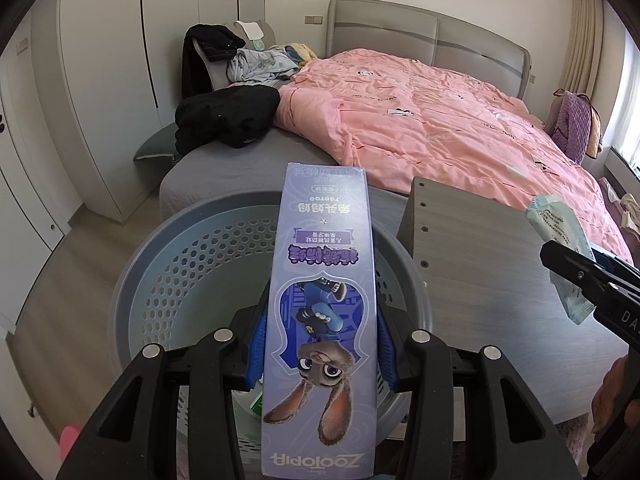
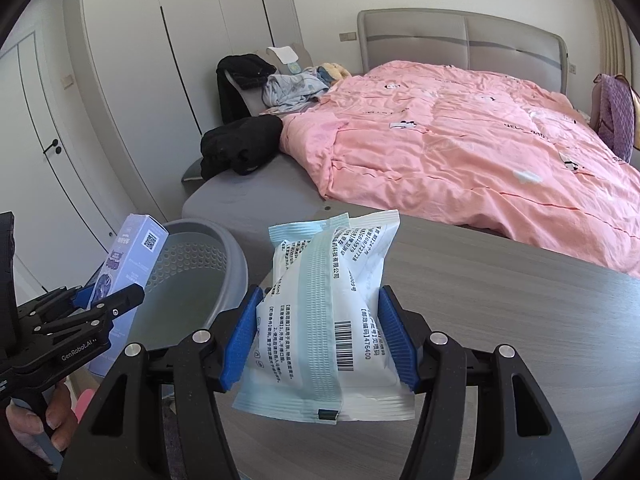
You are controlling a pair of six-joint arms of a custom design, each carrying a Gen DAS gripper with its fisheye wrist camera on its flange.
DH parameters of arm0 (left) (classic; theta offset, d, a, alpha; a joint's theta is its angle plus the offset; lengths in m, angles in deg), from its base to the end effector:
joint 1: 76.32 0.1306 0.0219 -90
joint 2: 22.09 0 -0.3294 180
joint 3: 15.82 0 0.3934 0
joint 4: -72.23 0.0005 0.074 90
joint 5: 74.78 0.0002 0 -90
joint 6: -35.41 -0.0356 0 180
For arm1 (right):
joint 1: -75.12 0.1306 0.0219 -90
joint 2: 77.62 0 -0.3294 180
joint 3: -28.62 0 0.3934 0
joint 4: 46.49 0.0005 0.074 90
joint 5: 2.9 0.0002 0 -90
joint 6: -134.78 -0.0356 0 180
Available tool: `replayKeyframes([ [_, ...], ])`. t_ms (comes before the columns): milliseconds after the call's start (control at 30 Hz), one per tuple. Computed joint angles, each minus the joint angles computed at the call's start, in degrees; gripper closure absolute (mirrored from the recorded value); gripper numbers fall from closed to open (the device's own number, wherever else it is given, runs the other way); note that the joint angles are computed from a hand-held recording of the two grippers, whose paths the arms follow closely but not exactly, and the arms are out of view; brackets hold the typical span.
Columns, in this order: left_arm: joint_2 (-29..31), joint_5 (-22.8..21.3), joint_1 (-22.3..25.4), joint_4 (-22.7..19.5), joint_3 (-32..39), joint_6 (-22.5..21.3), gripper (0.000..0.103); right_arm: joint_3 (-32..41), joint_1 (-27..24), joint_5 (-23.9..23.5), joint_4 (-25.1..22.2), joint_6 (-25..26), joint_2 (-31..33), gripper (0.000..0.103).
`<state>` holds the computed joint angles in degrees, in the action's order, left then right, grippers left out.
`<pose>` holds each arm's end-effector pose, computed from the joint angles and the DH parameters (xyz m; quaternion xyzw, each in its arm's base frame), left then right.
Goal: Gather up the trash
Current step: 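Carry the box and tissue pack with both tools over the grey basket, then open both tools to drop the box and tissue pack into the basket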
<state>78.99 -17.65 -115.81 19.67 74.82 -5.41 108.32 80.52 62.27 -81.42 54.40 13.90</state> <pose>0.4126 -0.3156 0.2899 -0.1446 0.9237 0.0403 0.3524 0.4849 0.0603 0.3017 -0.1972 0.8897 0.1865 0.3670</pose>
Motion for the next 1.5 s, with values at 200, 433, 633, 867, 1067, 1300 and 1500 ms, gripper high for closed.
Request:
replayKeyframes([
  [200,-2.8,-0.7,0.3,-0.8,-3.5,1.8,0.060,-1.2,3.4,-0.3,0.1,-0.1,-1.4,0.045],
  [433,-6.2,0.1,1.6,-0.5,-7.9,3.3,0.060,-1.3,7.4,-0.2,-0.9,0.2,-1.8,0.045],
  [633,-8.4,1.0,3.3,0.6,-10.8,3.5,0.060,-0.8,10.8,0.2,-1.7,0.2,-1.3,0.045],
  [867,-9.9,1.4,4.9,1.1,-12.8,3.3,0.060,1.5,13.8,1.5,-2.4,-0.2,1.4,0.045],
  [1067,-10.6,1.7,6.0,1.7,-13.8,2.9,0.060,3.3,15.2,1.9,-2.8,-0.1,3.5,0.045],
  [1300,-10.9,0.9,6.1,2.0,-13.6,2.3,0.049,3.6,15.3,0.8,-1.8,-0.8,3.5,0.037],
  [1500,-10.9,0.1,6.0,1.1,-13.4,3.0,0.038,2.8,15.0,0.8,-0.9,-1.6,2.8,0.026],
])
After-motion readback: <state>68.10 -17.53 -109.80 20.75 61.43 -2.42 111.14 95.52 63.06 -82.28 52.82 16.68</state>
